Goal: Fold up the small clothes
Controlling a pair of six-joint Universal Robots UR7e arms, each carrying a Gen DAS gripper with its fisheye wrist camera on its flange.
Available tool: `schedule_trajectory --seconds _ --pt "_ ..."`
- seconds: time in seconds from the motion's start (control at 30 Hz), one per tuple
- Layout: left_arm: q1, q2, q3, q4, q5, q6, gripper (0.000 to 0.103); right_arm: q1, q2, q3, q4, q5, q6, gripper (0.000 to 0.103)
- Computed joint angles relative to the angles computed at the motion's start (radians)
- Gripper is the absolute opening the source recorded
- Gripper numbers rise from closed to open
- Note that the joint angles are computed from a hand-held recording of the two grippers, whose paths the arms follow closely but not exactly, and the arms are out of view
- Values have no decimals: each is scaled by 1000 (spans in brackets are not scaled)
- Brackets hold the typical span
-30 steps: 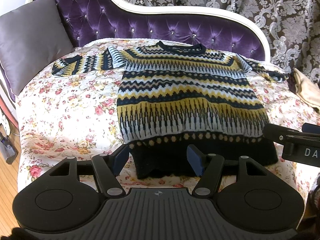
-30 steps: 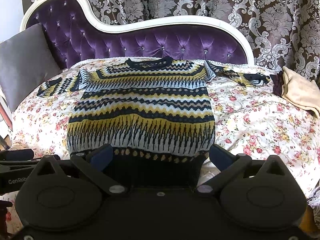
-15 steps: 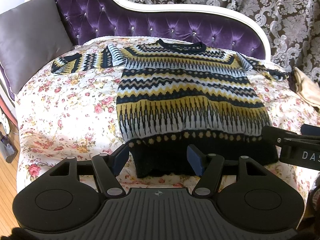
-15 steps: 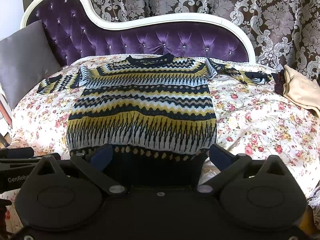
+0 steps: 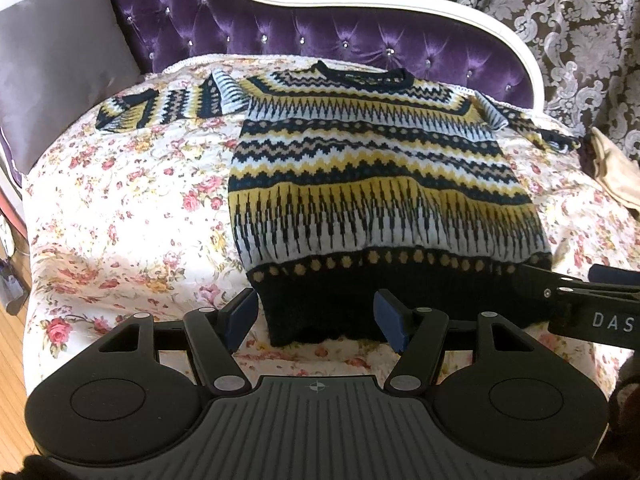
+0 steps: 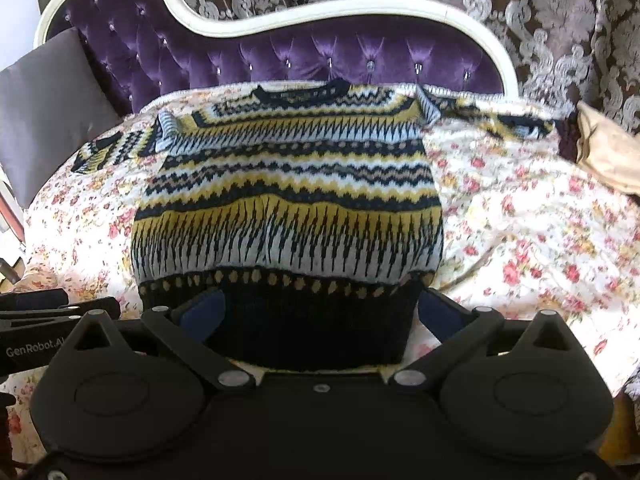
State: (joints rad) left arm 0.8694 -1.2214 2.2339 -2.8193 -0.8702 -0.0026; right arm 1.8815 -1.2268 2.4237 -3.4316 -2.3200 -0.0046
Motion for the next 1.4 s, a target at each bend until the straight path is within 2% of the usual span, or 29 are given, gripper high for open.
schedule_trajectory --seconds 0.17,0.37,0.67,0.83,0.93,1.07,1.17,1.33,1.37,1.4 --pt "19 18 -35 46 -25 11 63 -43 -37 -7 90 52 63 103" --pt "43 55 -92 57 -47 50 62 -109 -91 -66 309 104 159 103" --pt "85 190 -244 -29 -60 176 62 -198 -100 -177 426 184 127 103" --pt "118 297 -365 -62 -77 237 62 -241 -32 -271 396 242 85 102" --pt "131 376 -446 -94 -81 282 62 -245 44 -334 343 233 30 102" --pt "145 468 -529 -138 -80 356 62 -238 168 -424 228 184 -80 102" --pt "156 518 -574 -119 -69 383 62 -246 230 -480 219 175 -128 102" --pt "180 517 -567 3 -64 372 63 -262 264 -482 285 138 -140 102" --pt "189 513 -548 -15 -73 376 63 -271 261 -462 291 142 -136 103" --pt "197 503 -520 -75 -99 401 63 -274 259 -436 256 139 -175 103"
